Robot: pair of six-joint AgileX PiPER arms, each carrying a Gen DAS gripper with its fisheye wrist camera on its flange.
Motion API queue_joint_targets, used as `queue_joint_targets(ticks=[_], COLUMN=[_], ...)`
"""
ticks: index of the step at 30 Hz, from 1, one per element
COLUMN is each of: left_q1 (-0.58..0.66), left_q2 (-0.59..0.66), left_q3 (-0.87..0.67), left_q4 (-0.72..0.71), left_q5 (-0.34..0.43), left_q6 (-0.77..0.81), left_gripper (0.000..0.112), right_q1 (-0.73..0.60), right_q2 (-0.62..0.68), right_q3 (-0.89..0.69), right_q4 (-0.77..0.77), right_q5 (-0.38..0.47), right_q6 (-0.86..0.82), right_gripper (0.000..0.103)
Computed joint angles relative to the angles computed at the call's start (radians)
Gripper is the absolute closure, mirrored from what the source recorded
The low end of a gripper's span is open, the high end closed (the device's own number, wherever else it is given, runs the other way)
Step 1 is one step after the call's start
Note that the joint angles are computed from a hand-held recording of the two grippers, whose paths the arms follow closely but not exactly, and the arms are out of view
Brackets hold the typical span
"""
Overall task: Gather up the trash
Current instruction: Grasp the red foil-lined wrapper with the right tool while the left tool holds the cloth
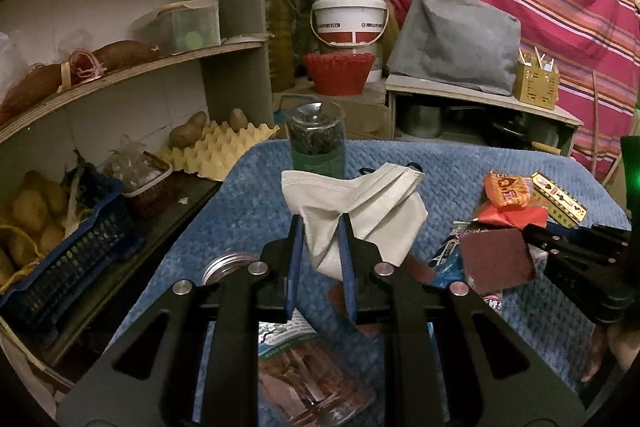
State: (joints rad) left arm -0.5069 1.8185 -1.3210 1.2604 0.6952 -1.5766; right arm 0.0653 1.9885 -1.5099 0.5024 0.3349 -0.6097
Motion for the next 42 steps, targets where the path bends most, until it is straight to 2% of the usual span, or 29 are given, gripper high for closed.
queue_joint_targets(ticks=[5, 12, 18, 32, 42], left_q1=[-0.005, -0.036, -0.082, -0.183, -0.25], left_q2=[-0.006, -0.042, -0.064, -0.042, -0.01], left_q3=[-0.004, 0.014, 0.022, -0.05, -0.112], left_q4=[-0.007, 0.011, 0.017, -0.029, -0.047], left_q5=[0.01, 0.034, 0.059, 0.114, 0.153], left_q6=[0.007, -0.015, -0.028, 0.022, 0.065], left_gripper=[0.096, 0.096, 0.096, 0.096, 0.096], right_q1=[-0.01, -0.092, -0.155, -0.269, -0.381], right_q2=[-0.05, -0.167, -0.254, -0.354, -0.397], right_q3=[0.056, 0.187, 0.279, 0.387, 0.413], right_q4=[0.042, 0.302, 0.438, 0.574, 0.623], right_q5=[-0.028, -0.019, 0.001, 0.054, 0.123], right_q6=[-0.072, -0.344, -0.522, -0.746, -0.841], right_gripper=[0.102, 0.102, 0.102, 0.102, 0.102])
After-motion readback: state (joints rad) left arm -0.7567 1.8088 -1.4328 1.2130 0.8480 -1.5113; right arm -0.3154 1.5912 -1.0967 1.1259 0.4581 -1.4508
